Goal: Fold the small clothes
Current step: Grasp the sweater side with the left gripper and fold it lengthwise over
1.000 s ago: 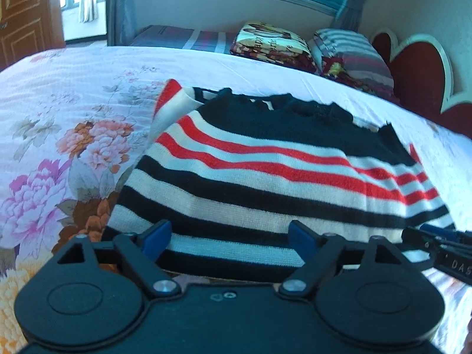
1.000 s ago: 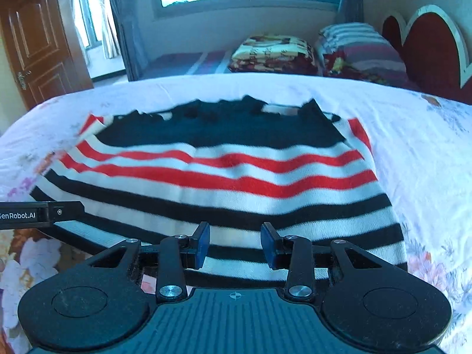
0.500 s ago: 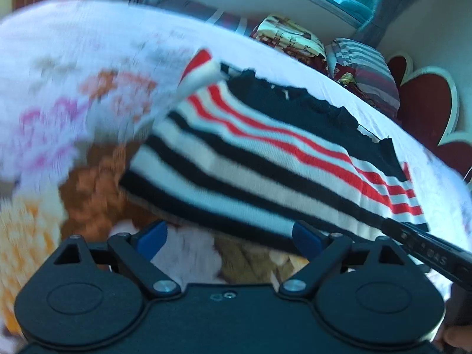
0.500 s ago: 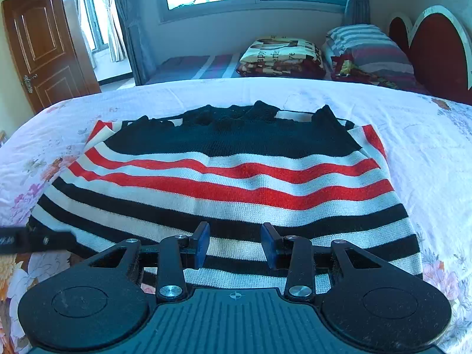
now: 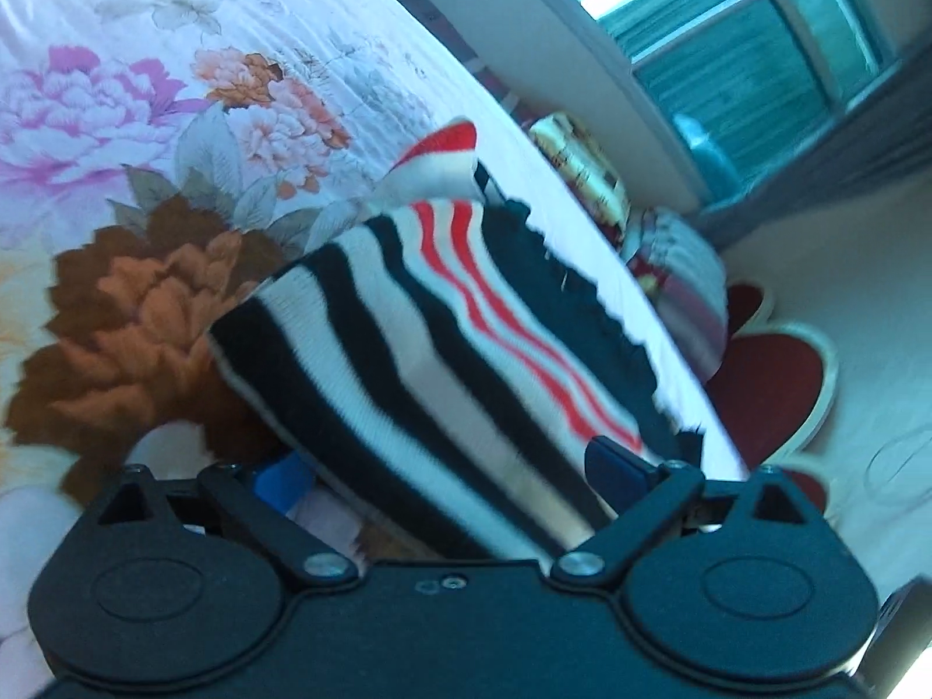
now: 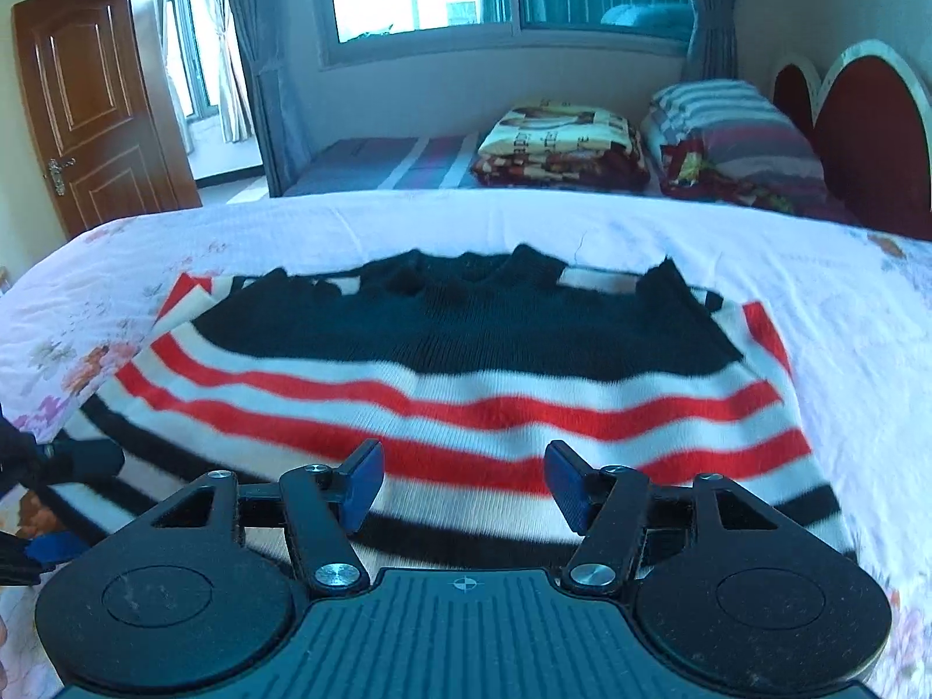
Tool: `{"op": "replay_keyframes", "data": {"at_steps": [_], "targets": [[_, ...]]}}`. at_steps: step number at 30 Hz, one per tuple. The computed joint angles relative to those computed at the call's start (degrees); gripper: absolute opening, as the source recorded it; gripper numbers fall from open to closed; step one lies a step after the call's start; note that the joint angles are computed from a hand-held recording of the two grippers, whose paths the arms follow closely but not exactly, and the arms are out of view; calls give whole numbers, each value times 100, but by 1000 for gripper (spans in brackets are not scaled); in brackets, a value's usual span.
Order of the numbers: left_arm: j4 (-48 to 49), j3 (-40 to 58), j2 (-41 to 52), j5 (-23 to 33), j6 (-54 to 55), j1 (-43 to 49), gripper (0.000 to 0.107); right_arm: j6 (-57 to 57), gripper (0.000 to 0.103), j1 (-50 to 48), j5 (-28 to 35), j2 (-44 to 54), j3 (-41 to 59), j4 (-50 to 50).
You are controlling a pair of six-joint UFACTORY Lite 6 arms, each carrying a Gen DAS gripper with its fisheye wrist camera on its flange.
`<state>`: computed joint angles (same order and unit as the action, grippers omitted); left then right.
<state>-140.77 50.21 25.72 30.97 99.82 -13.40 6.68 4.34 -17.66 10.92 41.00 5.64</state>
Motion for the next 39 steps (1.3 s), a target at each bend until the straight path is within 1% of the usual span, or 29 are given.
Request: {"op": "replay_keyframes", "data": {"at_steps": [2, 3, 4, 6, 7, 9, 10, 12, 13, 14, 15, 16, 18, 20, 23, 25, 28, 31, 33, 35, 38, 39], "targets": [[-168, 228, 264, 197, -46, 34, 94, -70, 61, -56, 24, 205, 202, 13], [-223, 358, 392, 245, -67, 43, 86, -102, 61, -85, 15, 293, 281, 30], [-278, 479, 510, 258, -65, 48, 83, 2, 61, -116, 16, 371, 357, -86], [-369, 645, 691, 284, -78, 55, 67, 89, 61, -142, -42, 499, 452, -198], [-412, 703, 743, 258, -50, 54, 63, 36, 61, -135, -74, 567, 483, -194], [-507, 661, 759, 319, 65, 77, 51, -357, 61, -55, -138, 765, 529, 122], [-559, 668, 790, 335, 121, 80, 49, -541, 61, -13, -208, 883, 540, 282], [-623, 638, 805, 369, 174, 100, 39, -1172, 62, 162, -677, 1072, 406, 783], [-658, 624, 781, 367, 192, 90, 37, -1568, 62, 298, -880, 1123, 355, 1142], [-761, 530, 678, 347, 346, 64, 34, -1737, 63, 384, -1017, 1160, 321, 1338], [-933, 427, 534, 283, 600, 2, 30, -1689, 63, 391, -1112, 1191, 289, 1308], [-1119, 384, 409, 217, 881, -77, 27, -1525, 63, 339, -1138, 1200, 271, 1142], [-1542, 294, 111, 129, 1658, -263, 17, -1335, 64, 264, -1096, 1199, 290, 922], [-1818, 316, -175, -10, 2286, -466, 16, -1083, 64, 174, -957, 1143, 323, 675], [-2056, 593, -411, -269, 3026, -823, 15, -296, 64, -77, -769, 1035, 354, -84], [-2113, 884, -435, -441, 3444, -1102, 16, 144, 64, -228, -791, 853, 228, -387], [-1989, 1439, -242, -650, 3807, -1588, 17, 458, 64, -524, -918, 415, -152, -607], [-1528, 2062, 149, -813, 3726, -2107, 17, 626, 64, -1010, -864, -68, -541, -924], [-1104, 2372, 462, -816, 3531, -2419, 17, 849, 64, -1470, -793, -465, -857, -1262], [-569, 2703, 811, -926, 3095, -2723, 16, 1333, 64, -2021, -652, -795, -1106, -1964], [618, 3142, 1379, -1170, 1948, -3026, 16, 1843, 64, -2769, -459, -1299, -1502, -2923], [739, 3162, 1431, -1329, 1904, -3101, 16, 2112, 64, -3008, -417, -1462, -1617, -3334]]}}
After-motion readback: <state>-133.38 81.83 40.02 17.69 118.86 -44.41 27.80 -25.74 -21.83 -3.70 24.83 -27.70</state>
